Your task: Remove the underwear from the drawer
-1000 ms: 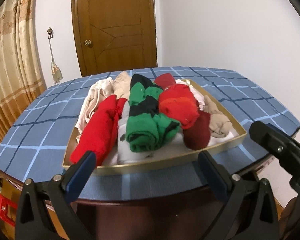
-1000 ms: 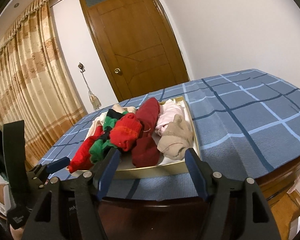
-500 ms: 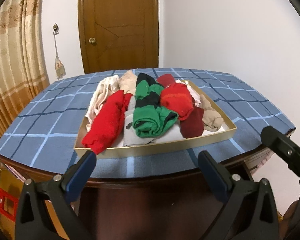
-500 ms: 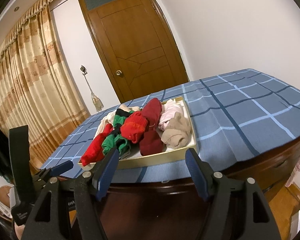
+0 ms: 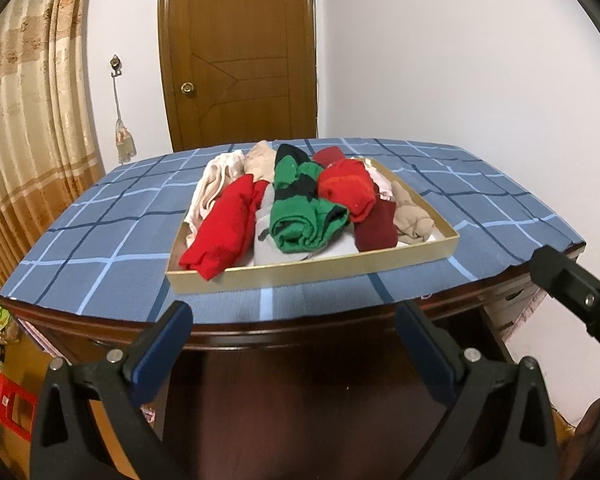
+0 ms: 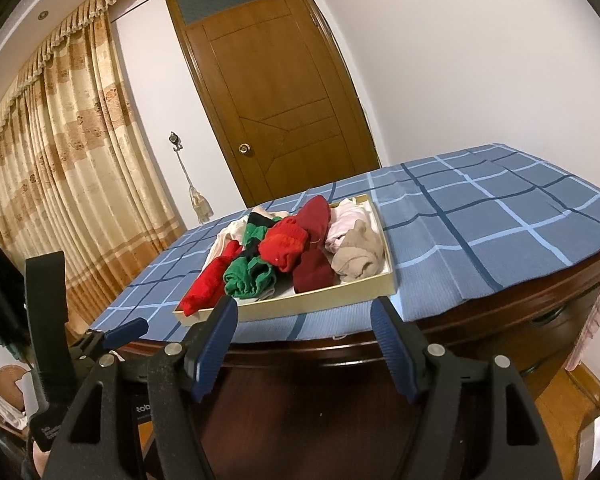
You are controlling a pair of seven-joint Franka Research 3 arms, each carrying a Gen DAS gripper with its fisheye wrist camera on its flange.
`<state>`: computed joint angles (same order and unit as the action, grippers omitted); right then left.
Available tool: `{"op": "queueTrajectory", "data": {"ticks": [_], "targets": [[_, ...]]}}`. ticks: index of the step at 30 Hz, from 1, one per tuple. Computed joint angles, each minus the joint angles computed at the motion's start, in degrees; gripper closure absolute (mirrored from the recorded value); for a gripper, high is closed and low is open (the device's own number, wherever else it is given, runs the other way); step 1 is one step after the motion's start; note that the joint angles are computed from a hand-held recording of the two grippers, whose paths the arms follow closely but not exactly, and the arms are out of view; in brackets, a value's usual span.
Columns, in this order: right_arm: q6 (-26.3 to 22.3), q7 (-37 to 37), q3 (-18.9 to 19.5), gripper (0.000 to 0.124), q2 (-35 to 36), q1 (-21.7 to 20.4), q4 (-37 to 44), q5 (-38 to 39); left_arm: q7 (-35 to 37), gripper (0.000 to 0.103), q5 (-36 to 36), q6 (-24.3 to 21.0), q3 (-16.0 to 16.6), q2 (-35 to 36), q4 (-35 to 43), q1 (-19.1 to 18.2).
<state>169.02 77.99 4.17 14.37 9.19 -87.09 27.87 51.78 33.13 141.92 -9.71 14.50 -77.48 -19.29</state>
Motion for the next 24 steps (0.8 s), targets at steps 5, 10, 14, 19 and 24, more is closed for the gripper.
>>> {"op": "queueTrajectory", "data": {"ticks": [5, 10, 14, 19, 24], "targets": [[0.69, -1.32, 0.43, 0.053, -2.25, -0.02, -3.32, 0.95, -1.25, 0.000, 0.71, 1.02, -0.14, -2.78, -4.02, 0.30], [1.47, -1.98, 0.13, 0.053, -5.26, 0.58, -7.10, 1.90, -1.97, 0.000, 1.17, 1.80, -0.83, -5.32, -7.50, 0.97], [1.44, -3.79, 0.42, 0.053, -7.53, 0.72, -9.93, 4.07, -2.71, 0.000, 1.45, 3.33, -1.41, -7.41, -10.45, 1.57], [2.89, -5.72, 0.13, 0.053, -10.51, 1.70, -13.99, 6.00, -4.18, 0.000, 2.92, 4.25, -2.15, -10.05, -14.10, 2.03], [4.97, -9.03, -0.06, 0.053, -12.99, 2.76, -17.54, 9.79, -5.93, 0.000, 4.40, 4.94, -2.86, -12.34, -17.23, 2.59]]}}
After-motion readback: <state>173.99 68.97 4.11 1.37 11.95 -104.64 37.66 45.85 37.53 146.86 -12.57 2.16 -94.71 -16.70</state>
